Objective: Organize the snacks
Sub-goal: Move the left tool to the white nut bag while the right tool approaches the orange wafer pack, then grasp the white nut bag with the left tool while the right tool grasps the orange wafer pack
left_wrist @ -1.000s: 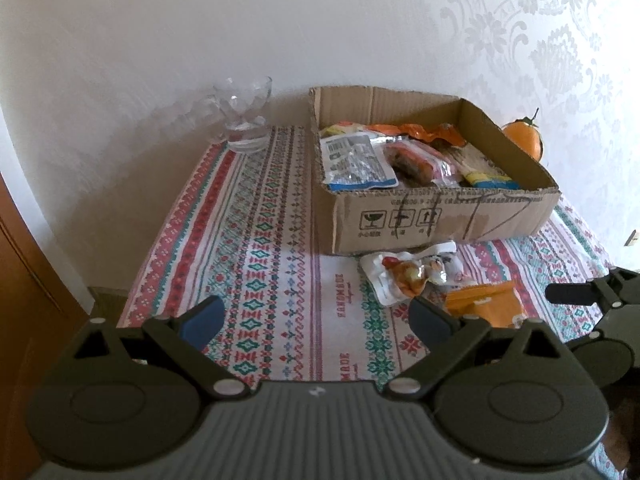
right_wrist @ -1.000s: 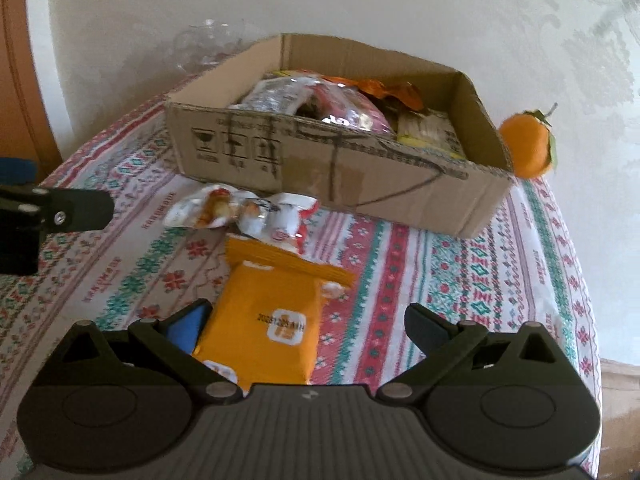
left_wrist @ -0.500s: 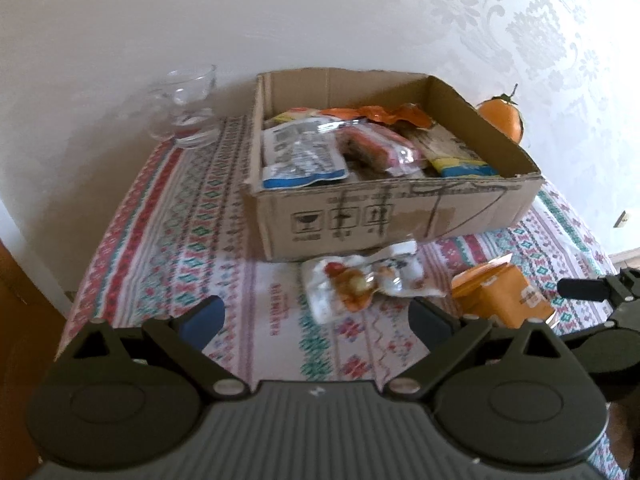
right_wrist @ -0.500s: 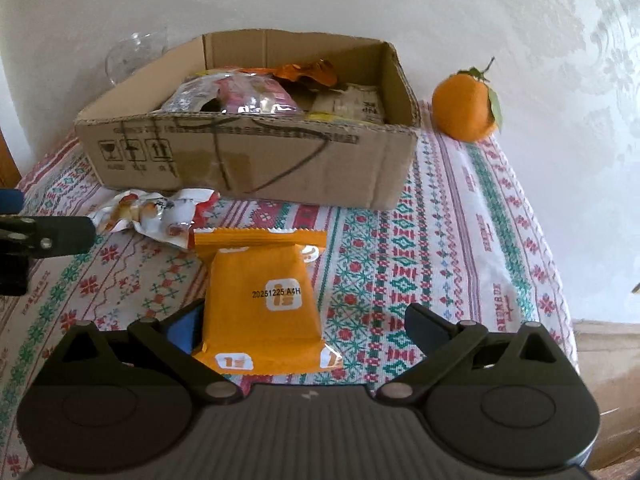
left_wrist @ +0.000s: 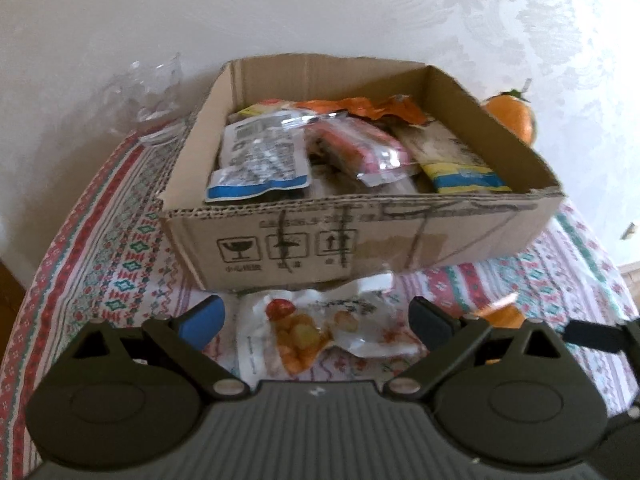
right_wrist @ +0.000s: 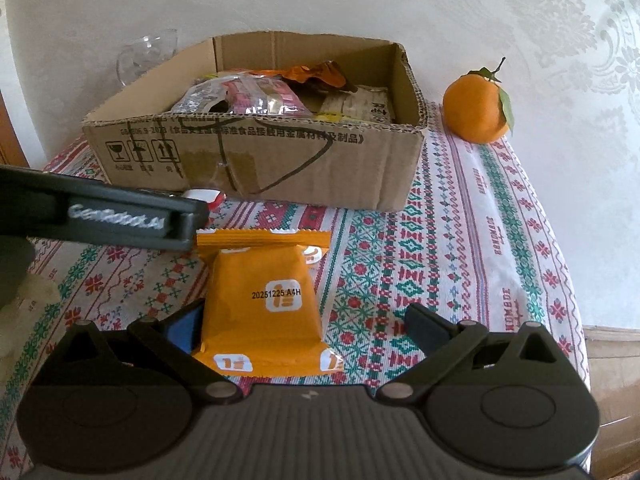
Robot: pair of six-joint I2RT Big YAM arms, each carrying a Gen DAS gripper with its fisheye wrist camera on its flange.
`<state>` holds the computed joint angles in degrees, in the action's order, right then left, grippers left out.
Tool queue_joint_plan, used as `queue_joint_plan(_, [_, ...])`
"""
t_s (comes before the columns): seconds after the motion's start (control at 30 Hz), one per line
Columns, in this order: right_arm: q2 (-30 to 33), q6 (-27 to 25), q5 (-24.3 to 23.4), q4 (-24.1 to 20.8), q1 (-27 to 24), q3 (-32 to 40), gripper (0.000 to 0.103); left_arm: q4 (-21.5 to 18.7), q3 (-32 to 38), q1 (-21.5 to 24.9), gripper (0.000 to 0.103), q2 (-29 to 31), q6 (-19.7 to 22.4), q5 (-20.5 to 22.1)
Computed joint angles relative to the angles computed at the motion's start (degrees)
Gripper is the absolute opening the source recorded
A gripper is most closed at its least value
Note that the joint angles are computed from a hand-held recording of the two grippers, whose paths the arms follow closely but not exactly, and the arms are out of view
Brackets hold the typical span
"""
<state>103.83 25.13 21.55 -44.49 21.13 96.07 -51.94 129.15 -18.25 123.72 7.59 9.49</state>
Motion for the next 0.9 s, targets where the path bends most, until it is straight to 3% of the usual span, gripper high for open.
queue_joint_plan(0.1, [0.1,0.0,-0.01,-0.1,0.01,0.17,0.103,-0.65,0.27,0.24,0.098,0.37,0.41,-0.5])
queue_joint_plan(0.6, [0.11,0.24,0.16,-0.26,0.16,0.19,0.103,1.83,-11.68,6.1,0.099,-6.55,0.16,-2.39])
queue_joint_plan(0.77, [0.05,0.07,0.04,-0.19,0.12,0.12,0.103,-0.77,-9.65,6.64,0.099,-6.05,-2.11,3.74])
queue_joint_plan(0.9, [0.11,0.11,0.11,-0.13,0.24,0.15,0.103,1.52,-9.04,5.16,0.099,-5.9,-2.94,4.29])
